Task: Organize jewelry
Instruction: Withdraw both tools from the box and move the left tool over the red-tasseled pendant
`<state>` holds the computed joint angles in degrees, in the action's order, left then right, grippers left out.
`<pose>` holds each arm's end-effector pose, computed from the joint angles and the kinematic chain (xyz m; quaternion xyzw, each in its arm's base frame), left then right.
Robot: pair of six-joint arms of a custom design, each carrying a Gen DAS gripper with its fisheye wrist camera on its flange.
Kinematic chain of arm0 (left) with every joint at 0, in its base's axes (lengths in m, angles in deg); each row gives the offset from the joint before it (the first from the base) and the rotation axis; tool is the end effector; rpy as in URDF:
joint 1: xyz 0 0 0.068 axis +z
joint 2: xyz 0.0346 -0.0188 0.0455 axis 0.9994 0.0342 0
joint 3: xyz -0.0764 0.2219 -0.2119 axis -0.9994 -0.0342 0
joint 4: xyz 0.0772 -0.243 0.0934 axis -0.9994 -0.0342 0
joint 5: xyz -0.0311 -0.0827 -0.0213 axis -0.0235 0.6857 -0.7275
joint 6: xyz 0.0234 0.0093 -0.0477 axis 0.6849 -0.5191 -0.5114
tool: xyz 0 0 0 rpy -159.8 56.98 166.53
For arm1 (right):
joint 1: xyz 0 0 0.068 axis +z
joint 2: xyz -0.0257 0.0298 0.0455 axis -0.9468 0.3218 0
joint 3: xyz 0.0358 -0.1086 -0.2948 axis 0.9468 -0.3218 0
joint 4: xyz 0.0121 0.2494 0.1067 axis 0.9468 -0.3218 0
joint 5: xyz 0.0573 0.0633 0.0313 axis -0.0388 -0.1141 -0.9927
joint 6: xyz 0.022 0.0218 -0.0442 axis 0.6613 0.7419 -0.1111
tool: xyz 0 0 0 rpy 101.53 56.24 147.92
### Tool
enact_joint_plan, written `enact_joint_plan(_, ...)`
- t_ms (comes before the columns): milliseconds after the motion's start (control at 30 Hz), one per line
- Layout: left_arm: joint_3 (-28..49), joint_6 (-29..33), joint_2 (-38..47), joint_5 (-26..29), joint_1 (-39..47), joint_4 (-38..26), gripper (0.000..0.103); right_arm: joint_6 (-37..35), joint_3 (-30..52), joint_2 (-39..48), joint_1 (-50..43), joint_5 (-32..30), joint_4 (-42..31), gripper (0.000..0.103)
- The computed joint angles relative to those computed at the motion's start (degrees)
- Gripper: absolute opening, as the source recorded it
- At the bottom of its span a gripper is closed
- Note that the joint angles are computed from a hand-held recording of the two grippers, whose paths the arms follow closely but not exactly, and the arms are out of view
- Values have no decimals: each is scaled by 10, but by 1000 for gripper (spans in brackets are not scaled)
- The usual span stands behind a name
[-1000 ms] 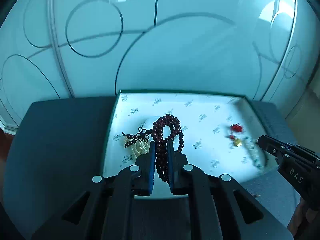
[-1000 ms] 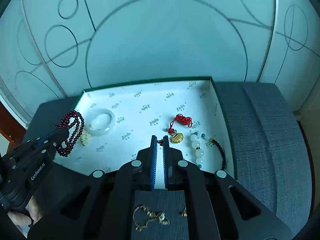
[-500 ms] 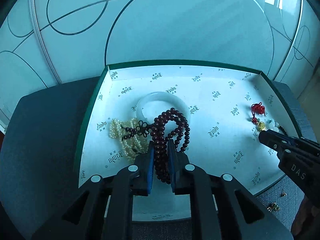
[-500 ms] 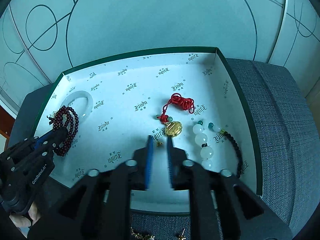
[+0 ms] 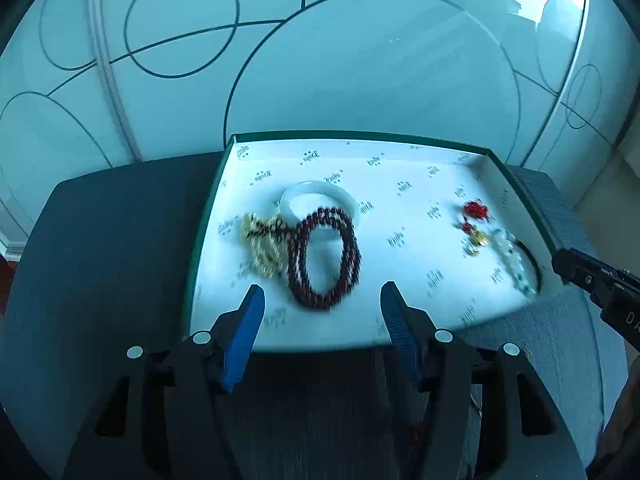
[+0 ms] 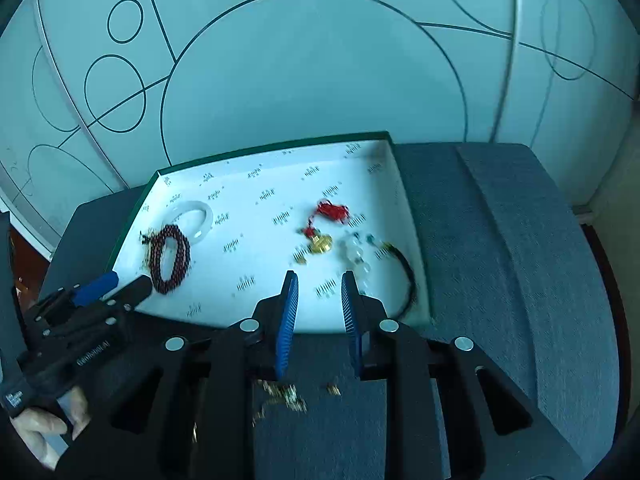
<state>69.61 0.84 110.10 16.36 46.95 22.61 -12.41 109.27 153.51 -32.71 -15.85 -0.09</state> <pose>0.1582 -0.1176 0.2156 -0.0785 0.9431 -0.0067 0.3230 0.2257 0.1741 0.2417 -0.1031 0.9362 0.1217 0.3132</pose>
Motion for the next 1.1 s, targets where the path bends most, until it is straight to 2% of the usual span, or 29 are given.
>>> enact_joint_plan(167, -15, -107, -47, -30, -93, -66, 60, 30, -59, -74, 10, 10, -34, 23)
enact_joint_plan(300, -25, -189, -51, -52, -165, -98, 60, 58, -97, -115, 36, 24, -53, 23)
enact_joint_plan(533, -36, -282, -29, -61, -250, -110, 60, 100, -138, -153, 82, 54, -76, 22)
enact_joint_plan(733, -36, -322, -3, -64, -292, -109, 60, 116, -156, -164, 88, 53, -84, 22)
enact_joint_plan(1100, -24, -309, 29, -55, -285, -80, 60, 110, -157, -165, 86, 52, -84, 22)
